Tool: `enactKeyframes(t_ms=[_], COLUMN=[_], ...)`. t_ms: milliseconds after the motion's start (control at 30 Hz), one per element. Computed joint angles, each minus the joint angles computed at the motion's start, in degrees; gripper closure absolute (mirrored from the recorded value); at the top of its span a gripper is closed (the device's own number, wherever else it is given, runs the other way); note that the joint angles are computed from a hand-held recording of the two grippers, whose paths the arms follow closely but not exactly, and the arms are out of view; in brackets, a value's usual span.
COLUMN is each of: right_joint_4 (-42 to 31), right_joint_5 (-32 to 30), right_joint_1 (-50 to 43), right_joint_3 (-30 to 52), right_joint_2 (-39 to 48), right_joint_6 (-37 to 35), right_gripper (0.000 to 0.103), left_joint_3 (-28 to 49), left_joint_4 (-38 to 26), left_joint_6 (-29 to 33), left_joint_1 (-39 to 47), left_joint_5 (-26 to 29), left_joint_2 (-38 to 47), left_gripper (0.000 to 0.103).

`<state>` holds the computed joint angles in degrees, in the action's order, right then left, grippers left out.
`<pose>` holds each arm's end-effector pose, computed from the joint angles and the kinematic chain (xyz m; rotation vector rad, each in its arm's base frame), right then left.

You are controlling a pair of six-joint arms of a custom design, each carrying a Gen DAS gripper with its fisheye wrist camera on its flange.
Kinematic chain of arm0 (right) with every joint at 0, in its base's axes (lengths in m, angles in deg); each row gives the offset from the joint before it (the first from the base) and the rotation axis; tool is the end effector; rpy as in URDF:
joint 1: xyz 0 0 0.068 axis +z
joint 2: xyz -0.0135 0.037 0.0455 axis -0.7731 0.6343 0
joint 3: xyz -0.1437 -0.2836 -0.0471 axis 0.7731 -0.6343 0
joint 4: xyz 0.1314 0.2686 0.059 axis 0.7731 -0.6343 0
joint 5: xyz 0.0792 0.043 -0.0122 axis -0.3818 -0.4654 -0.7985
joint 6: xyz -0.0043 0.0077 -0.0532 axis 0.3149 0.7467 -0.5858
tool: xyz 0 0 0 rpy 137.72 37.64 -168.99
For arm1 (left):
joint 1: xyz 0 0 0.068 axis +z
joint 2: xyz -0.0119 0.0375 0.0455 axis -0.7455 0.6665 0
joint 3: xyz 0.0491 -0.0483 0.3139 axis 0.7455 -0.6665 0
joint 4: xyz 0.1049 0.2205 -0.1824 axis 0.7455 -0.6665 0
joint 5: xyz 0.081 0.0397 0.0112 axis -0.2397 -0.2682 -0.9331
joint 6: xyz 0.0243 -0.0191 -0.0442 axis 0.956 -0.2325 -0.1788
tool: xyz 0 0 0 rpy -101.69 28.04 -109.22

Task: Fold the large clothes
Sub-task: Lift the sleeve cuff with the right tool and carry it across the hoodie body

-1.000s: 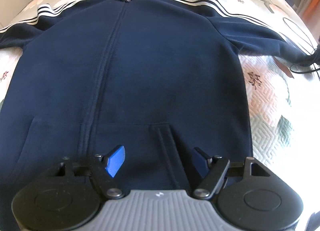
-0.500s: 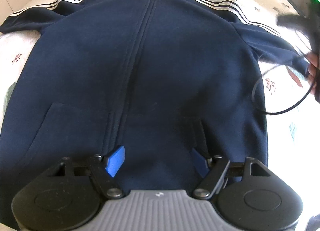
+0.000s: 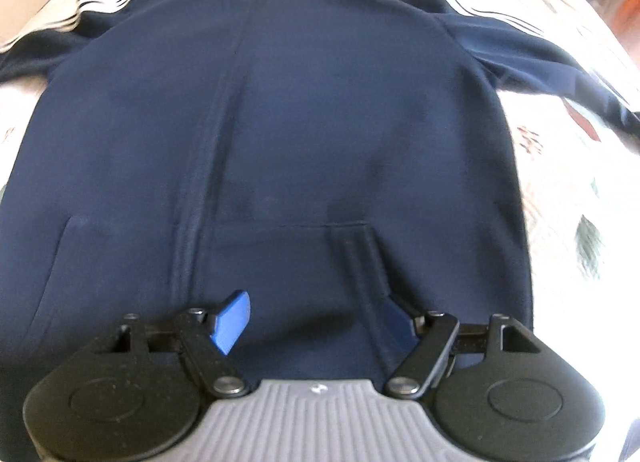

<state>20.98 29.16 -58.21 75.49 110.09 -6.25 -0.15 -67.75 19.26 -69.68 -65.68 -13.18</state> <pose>0.4191 -0.0656 0.2208 0.7935 2.2854 -0.2017 0.2259 -0.0853 0.1875 -0.0731 2.8754 -0.0102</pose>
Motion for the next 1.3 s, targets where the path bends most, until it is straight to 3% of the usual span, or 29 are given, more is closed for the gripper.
enactKeyframes(t_ms=[300, 367, 400, 467, 567, 767, 933, 1133, 1200, 1233, 1300], right_joint_4=[-3.7, -0.2, 2.45, 6.02, 8.87, 9.97, 8.75, 6.4, 4.0, 3.84, 4.61], right_joint_5=[-10.68, -16.15, -16.08, -14.98, -12.48, -5.89, -2.7, -2.46, -4.9, -4.24, -2.24], right_joint_1=[-7.48, -8.64, -8.61, -7.94, -6.01, -1.45, 7.81, 26.17, 31.03, 33.48, 36.36], right_joint_3=[4.95, 1.77, 0.03, -2.55, -3.82, -3.37, -2.66, 4.26, 8.0, 8.48, 6.96], right_joint_2=[9.61, 8.85, 8.15, 6.06, 4.21, 0.39, -5.18, -1.9, 1.32, 2.21, 2.02], right_joint_6=[8.06, 10.75, 10.82, 8.49, 3.88, -1.41, -8.48, -14.0, -16.18, -16.77, -17.47], right_gripper=[0.021, 0.021, 0.022, 0.062, 0.081, 0.083, 0.086, 0.086, 0.056, 0.032, 0.028], left_joint_3=[1.93, 1.82, 1.84, 1.88, 1.55, 1.0, -0.22, -0.77, -1.06, -1.23, -1.46], left_joint_4=[1.53, 1.33, 1.31, 1.42, 1.44, 1.16, -0.06, -1.01, -1.27, -1.4, -1.45], left_joint_6=[-2.4, -2.21, -2.23, -2.31, -1.86, -2.06, -1.88, -2.01, -1.6, -1.44, -1.12], left_joint_1=[-4.14, -4.07, -4.01, -3.94, -3.6, -3.47, -1.98, -1.13, -1.33, -1.28, -0.52], left_joint_5=[-0.13, -0.23, -0.31, -0.43, -0.52, -0.57, -0.23, 0.31, -0.09, -0.29, -0.35], left_joint_2=[4.48, 4.66, 4.89, 5.44, 5.12, 3.38, 0.16, -1.61, -2.3, -2.56, -2.75], left_gripper=[0.027, 0.027, 0.027, 0.027, 0.027, 0.027, 0.027, 0.027, 0.027, 0.027, 0.027])
